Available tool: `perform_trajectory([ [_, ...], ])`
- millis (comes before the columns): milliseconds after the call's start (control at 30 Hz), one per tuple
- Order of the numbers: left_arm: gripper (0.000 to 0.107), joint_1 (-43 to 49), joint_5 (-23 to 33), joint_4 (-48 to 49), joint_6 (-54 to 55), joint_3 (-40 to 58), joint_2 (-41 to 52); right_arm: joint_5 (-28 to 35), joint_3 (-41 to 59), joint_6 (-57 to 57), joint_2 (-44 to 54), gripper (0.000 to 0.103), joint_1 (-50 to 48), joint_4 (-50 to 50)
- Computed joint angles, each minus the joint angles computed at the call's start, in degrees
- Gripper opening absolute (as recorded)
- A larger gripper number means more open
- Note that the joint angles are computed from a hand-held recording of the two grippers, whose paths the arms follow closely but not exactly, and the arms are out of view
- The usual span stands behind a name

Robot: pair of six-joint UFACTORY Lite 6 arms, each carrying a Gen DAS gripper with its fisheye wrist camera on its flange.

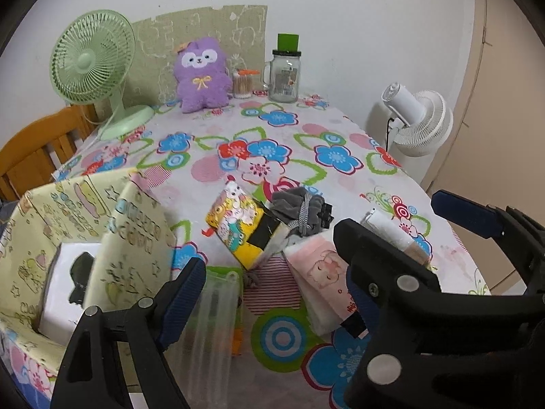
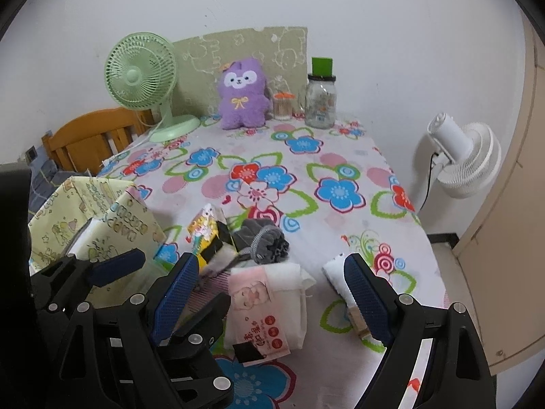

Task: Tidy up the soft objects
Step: 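Move both tools back toward the remaining items on the table, then grasp the pink-printed wet-wipe pack with the right tool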

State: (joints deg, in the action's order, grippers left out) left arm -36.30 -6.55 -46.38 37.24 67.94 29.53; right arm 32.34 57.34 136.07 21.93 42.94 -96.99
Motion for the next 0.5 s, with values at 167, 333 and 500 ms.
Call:
perform_trajectory([
  [167, 0.085, -0.3, 0.2, -3.3, 3.2, 1.4, 2.1, 0.0, 0.3, 0.3, 1.6, 0.089, -0.6, -0.4],
  [333, 0.085, -0.4, 0.1, -11.8, 11.3, 2.7, 4.4, -1.8, 0.9, 1.8, 3.6, 0.089, -1.8, -2.3],
  [500, 0.085, -0.4, -0.9, -17.6, 16.5, 3.8, 6.3, -3.0, 2.1, 1.9, 5.7, 0.089, -2.6, -3.1],
])
